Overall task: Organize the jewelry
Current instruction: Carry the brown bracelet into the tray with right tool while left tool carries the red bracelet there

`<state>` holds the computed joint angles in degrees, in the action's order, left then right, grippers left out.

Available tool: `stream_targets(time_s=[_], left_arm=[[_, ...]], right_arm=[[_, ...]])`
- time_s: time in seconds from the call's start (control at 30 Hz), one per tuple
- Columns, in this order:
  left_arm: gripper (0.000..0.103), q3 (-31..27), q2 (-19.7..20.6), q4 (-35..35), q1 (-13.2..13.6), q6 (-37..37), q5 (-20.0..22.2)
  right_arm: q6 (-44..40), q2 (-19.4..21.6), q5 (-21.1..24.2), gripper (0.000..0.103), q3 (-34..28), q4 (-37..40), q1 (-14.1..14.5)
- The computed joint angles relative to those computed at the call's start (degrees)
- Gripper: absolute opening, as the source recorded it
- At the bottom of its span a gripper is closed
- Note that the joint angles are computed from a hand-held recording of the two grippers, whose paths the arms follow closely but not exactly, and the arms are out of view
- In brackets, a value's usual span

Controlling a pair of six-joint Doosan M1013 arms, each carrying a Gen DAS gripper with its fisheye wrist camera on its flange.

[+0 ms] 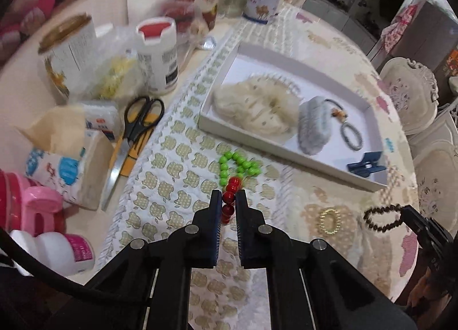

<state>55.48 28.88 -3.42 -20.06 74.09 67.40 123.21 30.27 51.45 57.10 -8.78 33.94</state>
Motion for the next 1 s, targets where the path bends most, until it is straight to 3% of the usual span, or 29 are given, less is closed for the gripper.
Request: stream_targets(time_s=[0.5, 0.77, 1.0], left_arm=[[0.008, -4.0, -0.3, 3.1, -1.6, 1.8, -1.4], [0.008, -9.4, 2.8, 4.2, -2.2, 3.3, -0.1], [0.008, -18.0, 7.8, 4.6, -2.4, 5.0, 2.9]], right_arm=[[-3.0, -0.5, -1.1, 0.008, -3.7, -1.8, 0.1], [-5.3, 2.3, 1.2, 0.008, -9.2, -1.8, -0.3], [-7.8, 6.0, 4.3, 0.008, -15.8, -0.9, -0.8]])
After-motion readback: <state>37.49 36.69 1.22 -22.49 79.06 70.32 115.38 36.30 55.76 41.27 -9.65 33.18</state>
